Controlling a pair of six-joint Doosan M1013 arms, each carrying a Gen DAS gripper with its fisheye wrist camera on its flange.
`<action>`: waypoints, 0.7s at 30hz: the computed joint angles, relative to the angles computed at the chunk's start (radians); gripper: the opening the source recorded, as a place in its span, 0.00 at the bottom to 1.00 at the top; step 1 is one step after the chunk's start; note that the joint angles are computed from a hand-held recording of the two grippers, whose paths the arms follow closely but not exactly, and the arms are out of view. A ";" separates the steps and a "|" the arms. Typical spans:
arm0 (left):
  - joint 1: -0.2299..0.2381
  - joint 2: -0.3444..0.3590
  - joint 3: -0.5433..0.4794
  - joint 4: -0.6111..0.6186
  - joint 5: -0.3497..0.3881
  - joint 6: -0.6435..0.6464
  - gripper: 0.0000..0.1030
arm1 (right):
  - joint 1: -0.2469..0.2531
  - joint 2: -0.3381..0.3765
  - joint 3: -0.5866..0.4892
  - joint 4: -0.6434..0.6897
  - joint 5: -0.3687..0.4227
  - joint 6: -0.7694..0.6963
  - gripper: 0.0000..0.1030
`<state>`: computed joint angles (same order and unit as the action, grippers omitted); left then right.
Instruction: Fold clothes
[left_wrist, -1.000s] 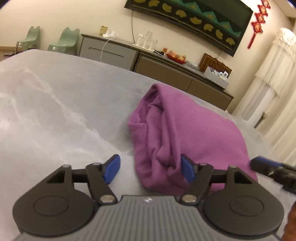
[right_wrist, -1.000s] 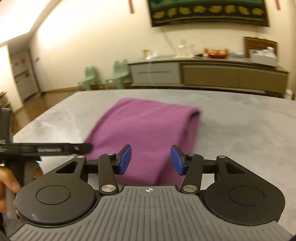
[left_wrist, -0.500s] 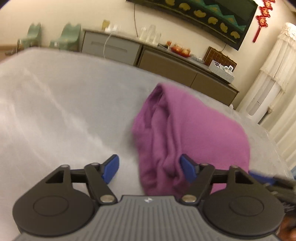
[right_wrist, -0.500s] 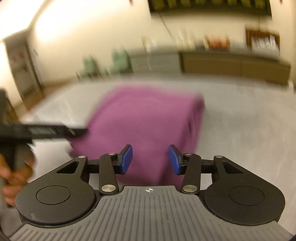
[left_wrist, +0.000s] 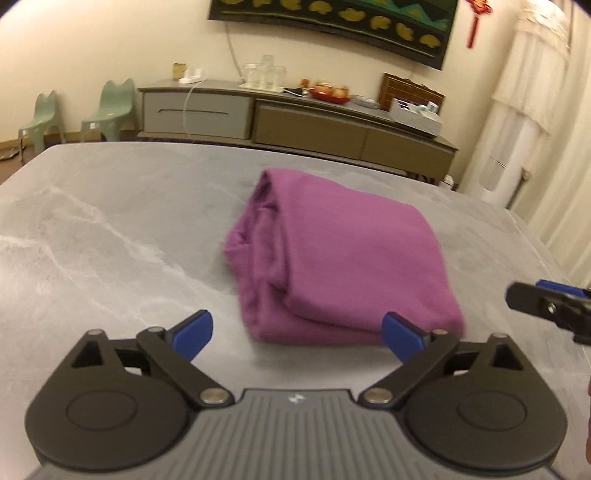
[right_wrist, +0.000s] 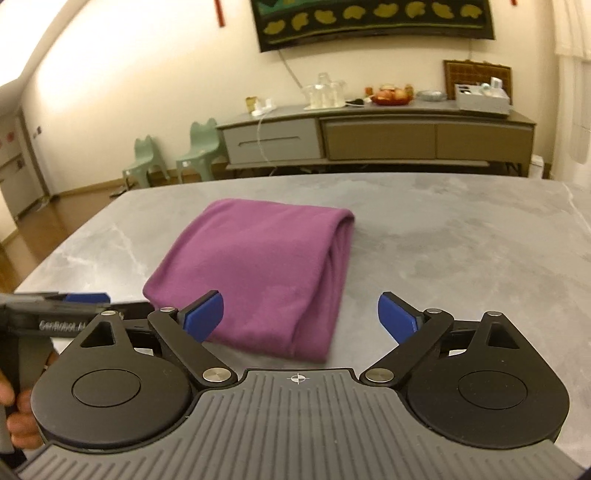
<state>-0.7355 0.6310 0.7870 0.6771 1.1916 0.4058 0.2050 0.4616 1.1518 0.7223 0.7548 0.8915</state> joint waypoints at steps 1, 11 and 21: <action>-0.004 0.003 -0.006 0.001 0.010 0.006 1.00 | -0.002 -0.004 0.005 0.000 -0.001 0.012 0.91; -0.034 0.034 -0.068 -0.012 0.078 0.087 1.00 | 0.006 -0.039 0.057 -0.015 -0.026 -0.022 0.94; -0.048 0.029 -0.048 -0.020 0.065 -0.027 1.00 | 0.009 -0.055 0.082 -0.067 -0.084 -0.036 0.96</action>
